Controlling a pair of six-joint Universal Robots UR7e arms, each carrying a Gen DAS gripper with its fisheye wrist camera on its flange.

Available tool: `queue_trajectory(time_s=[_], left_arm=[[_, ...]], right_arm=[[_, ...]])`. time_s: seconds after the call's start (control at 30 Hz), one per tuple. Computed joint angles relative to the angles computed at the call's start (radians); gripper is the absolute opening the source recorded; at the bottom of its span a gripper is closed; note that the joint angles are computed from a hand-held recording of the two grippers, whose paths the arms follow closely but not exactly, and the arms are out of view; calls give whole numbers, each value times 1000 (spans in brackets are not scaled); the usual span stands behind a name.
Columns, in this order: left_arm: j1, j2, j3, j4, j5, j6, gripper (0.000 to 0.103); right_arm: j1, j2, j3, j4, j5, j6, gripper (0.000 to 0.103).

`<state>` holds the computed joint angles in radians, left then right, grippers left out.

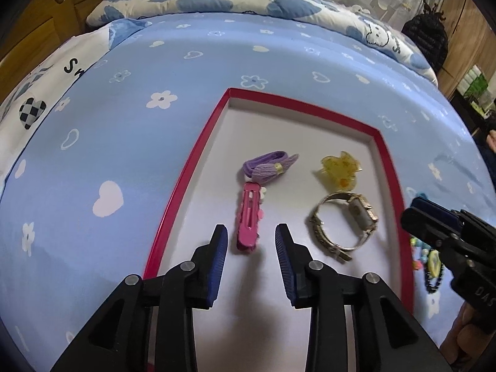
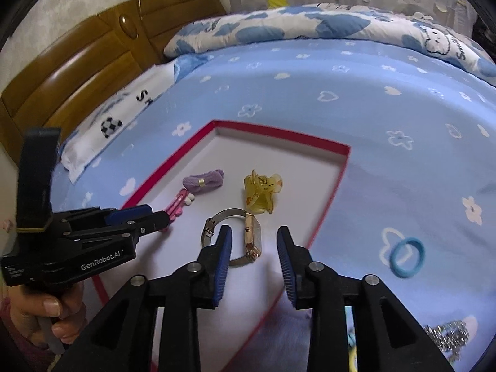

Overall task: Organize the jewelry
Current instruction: 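Carry the watch and pink clip into the red tray and open both tools, then move both open tools back over the remaining jewelry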

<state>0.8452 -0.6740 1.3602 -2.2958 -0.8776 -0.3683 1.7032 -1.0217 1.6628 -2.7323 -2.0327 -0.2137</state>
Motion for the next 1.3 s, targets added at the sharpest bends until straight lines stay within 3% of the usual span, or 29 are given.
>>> queue_trajectory(time_s=[0.2, 0.7, 0.97, 1.3], left_arm=[[-26, -56, 76, -55, -38, -28, 40], [-106, -113, 180, -133, -145, -10, 46], [-125, -89, 169, -101, -183, -1, 47], [-137, -30, 115, -71, -201, 11, 46]], right_arm=[[-3, -98, 92, -65, -9, 33, 38], [-43, -340, 299, -154, -115, 124, 41], [-70, -434, 379, -171, -149, 160, 42], [-95, -478, 418, -181, -146, 164, 42]])
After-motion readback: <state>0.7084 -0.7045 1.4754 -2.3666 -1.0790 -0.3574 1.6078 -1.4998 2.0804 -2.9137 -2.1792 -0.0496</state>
